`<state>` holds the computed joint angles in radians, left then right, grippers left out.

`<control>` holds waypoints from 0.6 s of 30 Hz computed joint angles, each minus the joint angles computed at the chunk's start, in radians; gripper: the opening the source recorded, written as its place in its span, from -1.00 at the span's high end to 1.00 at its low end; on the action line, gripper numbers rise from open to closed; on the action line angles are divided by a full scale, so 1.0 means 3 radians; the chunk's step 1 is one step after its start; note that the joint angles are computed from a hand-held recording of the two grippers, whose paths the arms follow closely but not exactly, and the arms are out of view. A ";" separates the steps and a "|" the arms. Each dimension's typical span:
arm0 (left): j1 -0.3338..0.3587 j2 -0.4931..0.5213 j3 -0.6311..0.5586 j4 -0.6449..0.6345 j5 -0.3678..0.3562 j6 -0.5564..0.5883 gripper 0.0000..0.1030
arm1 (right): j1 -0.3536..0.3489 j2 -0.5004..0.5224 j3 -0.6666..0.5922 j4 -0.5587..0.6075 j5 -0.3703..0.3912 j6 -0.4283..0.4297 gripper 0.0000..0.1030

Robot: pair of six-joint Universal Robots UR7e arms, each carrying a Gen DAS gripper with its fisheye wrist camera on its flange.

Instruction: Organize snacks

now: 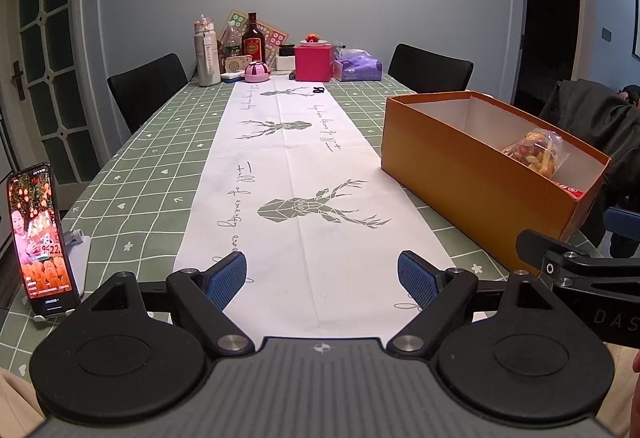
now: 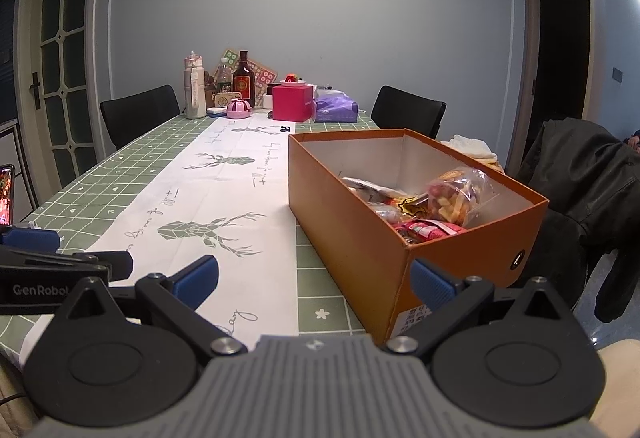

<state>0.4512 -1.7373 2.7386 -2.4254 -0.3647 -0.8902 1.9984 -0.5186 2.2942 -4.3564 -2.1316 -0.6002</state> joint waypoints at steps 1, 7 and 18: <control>-0.0001 -0.0003 0.0000 -0.0001 -0.0003 0.0002 -0.94 | -0.0002 -0.0003 0.0002 0.0006 -0.0001 0.0008 -0.93; -0.0018 -0.0024 0.0000 0.0052 -0.0012 -0.0024 -0.94 | -0.0012 -0.0019 0.0007 0.0059 0.0005 0.0048 -0.93; -0.0050 -0.0105 0.0040 0.0025 -0.0010 0.0000 -0.94 | -0.0023 -0.0040 0.0028 0.0104 0.0028 0.0067 -0.93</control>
